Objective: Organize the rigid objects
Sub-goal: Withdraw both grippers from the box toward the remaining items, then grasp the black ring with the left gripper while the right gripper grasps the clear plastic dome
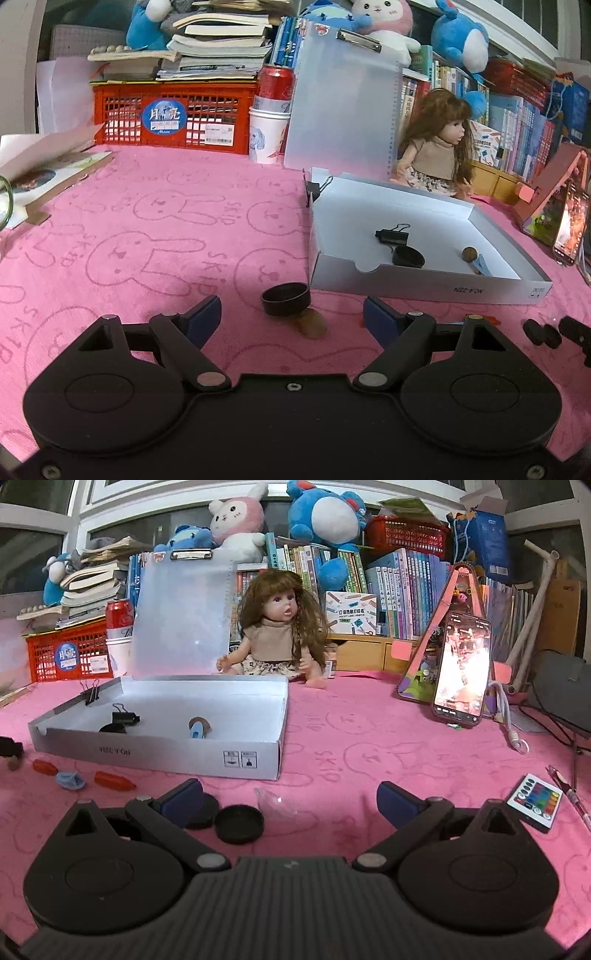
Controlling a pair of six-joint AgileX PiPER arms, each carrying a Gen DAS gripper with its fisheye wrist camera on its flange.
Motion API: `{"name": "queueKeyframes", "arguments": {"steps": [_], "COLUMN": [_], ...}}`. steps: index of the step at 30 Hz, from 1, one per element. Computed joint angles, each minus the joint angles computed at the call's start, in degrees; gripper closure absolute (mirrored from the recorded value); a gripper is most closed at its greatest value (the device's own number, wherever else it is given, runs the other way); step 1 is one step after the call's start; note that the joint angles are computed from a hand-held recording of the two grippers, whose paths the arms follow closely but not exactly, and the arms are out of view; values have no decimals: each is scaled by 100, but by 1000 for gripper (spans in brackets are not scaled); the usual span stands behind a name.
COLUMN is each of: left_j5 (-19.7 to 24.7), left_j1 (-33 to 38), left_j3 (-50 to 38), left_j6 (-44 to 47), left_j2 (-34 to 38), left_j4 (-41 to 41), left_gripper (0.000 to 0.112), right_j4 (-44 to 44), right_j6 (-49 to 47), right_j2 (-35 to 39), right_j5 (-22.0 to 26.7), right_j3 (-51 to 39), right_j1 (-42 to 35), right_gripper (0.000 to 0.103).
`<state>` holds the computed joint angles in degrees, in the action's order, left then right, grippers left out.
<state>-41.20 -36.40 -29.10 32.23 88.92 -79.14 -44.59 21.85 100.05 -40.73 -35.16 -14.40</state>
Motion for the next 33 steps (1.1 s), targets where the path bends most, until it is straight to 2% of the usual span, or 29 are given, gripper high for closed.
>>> {"name": "queueKeyframes", "arguments": {"steps": [3,8,12,17,18,19,21,22,24,26,28,30,33], "left_j5": [169,419,397,436,424,392,315,226,133,114,216,335,251], "left_j1": [162,431,487,541,535,509,426,348,273,270,355,432,350], "left_j3": [-23,-71,-210,-322,-326,-342,-367,-397,-432,-454,-393,-348,-344], "left_j6": [-92,-295,-196,-137,-131,-113,-23,70,170,209,39,-82,29], "left_j2": [-9,34,211,298,306,337,409,469,534,539,462,388,380], "left_j4": [63,278,184,197,204,202,194,136,56,-3,173,273,160], "left_gripper": [31,38,42,45,47,51,57,59,61,74,81,81,81], "right_j4": [-934,-2048,-2308,-2207,-2158,-1991,-1179,-752,-285,-66,15,-123,-187], "right_j6": [1002,2584,3169,3147,3123,3006,2395,2043,1656,1401,1224,1308,1317], "right_j2": [20,165,297,302,298,294,240,223,224,231,221,210,188], "right_j5": [9,177,331,384,415,455,616,682,673,643,631,599,560], "right_j3": [-199,-664,-831,-836,-833,-809,-647,-566,-456,-404,-378,-376,-349], "right_j1": [-228,-331,-279,-240,-219,-186,-40,45,127,167,195,172,175], "right_gripper": [3,15,27,34,39,48,62,66,68,69,73,73,73]}}
